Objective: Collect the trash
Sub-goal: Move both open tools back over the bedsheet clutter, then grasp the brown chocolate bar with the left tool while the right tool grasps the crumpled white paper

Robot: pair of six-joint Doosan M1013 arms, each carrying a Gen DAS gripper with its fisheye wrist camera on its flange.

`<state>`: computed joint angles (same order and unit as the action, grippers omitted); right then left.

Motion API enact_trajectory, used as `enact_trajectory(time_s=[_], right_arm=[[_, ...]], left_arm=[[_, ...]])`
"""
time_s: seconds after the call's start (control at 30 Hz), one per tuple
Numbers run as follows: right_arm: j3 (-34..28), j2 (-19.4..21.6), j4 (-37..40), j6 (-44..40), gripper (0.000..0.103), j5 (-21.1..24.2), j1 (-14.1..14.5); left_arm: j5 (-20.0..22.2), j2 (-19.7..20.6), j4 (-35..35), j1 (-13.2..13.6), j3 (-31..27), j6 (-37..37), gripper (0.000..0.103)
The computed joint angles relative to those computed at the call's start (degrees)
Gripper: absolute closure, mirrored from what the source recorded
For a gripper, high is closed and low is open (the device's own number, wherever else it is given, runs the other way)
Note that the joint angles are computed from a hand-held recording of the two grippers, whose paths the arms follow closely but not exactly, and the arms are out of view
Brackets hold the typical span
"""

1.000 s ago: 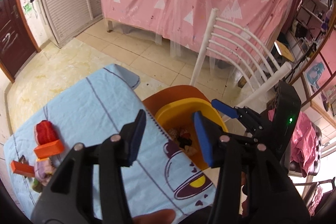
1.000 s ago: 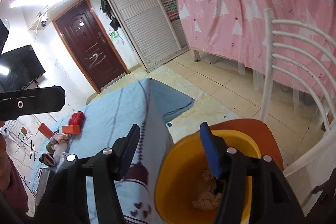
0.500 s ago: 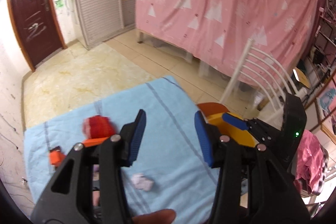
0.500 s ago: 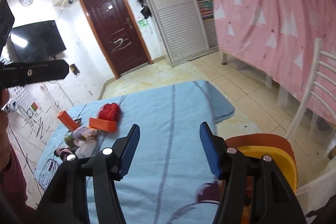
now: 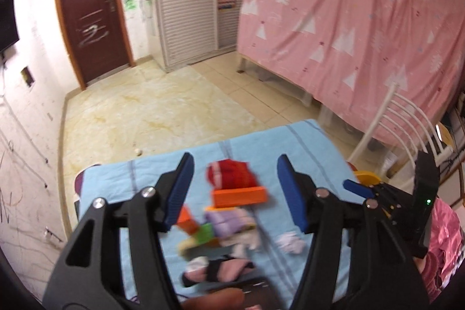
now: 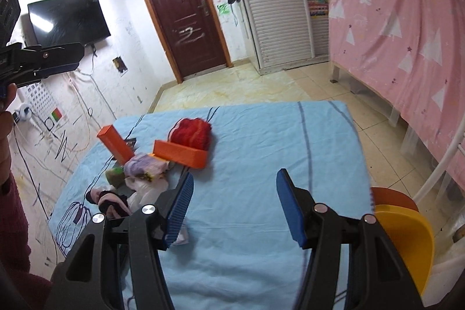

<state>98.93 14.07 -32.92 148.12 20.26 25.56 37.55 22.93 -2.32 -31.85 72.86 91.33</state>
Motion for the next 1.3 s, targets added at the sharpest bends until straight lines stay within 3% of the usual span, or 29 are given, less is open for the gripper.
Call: enact_trajectory(time_s=[0.2,0.43,0.83,1.13,1.3], right_arm=[[-2.38,1.87,4.01,-4.65,0.049,1.83,0.88],[-4.82,3.64,6.42,-8.40,0.045,4.39,1.71],[-7.19,5.70,9.71,-12.02,0.037,6.08,2.26],[-7.01,5.82,12.25,-14.76,0.035,5.42,2.05],[-5.53,4.99,15.07,-16.96,0.035,4.08,1.83]], left_arm=[[0.73,0.50,0.25,2.94,0.57,-1.59,0.046],[1.67,2.04,-4.07,5.84,0.43,-0.78,0.046],[5.23,5.96,-3.47,7.82,-1.65,-2.98,0.042],[10.77,10.21,-3.11,8.54,-5.12,-6.54,0.042],[11.73,10.88,-4.67,8.47,-4.96,-6.31,0.042]])
